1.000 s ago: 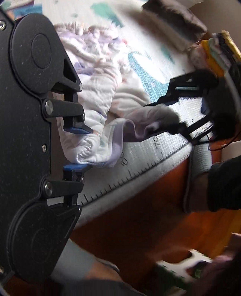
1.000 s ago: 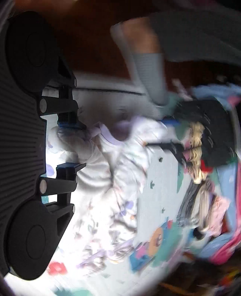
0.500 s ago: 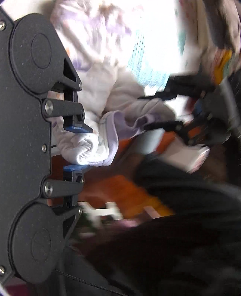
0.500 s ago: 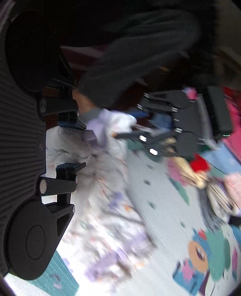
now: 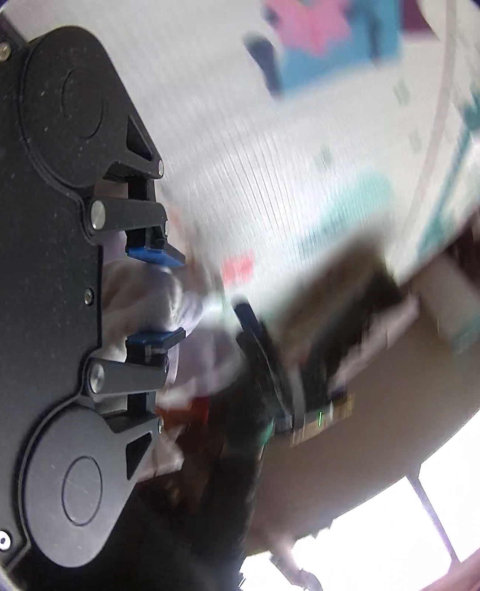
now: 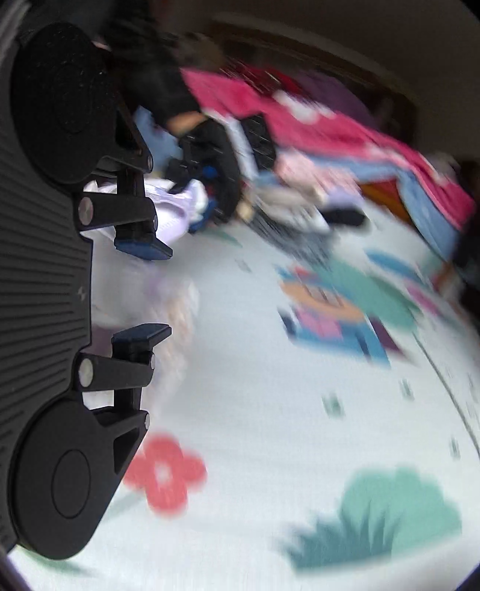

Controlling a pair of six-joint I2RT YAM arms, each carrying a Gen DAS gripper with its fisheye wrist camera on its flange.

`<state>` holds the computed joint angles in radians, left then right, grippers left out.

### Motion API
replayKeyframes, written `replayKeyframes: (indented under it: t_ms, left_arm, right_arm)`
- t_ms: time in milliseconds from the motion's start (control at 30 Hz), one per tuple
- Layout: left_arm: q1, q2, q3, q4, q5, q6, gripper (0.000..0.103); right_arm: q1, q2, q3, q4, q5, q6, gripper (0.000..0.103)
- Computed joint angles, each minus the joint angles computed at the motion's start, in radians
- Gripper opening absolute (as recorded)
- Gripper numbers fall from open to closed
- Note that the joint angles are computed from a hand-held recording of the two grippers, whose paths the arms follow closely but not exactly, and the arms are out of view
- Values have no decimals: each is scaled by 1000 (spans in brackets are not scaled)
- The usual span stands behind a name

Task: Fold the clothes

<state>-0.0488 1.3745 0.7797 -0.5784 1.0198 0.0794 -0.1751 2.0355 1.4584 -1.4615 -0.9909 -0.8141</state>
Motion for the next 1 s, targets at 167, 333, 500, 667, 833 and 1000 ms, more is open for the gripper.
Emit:
replayKeyframes:
  t_ms: [167,333,500,667,833,1000]
  left_arm:
    - [13,-16,-11,1,-22,0,31]
    - [-8,-33,10,3,-10,28,29]
    - [-64,-46,-8,65,-80,-11,29]
    - [-121,-351,-5,-33,-327,-48,43]
    - [-292,-684,-14,-171,-428,-207,45]
    - [-906,-742,-214,-8,-1073,-584,45]
  right_arm:
    - [-103,-199,-210,339,-61,218,59]
    - [-260,-458,-362,-4,-131,-473,59]
    - [-75,-934,-753,442,67,-281,52]
    - [23,-1071,-863,623,157,-53,51]
    - [26,-1115,-892,664,175,51,54]
    - [29,-1598,-1063,764,219,9,66]
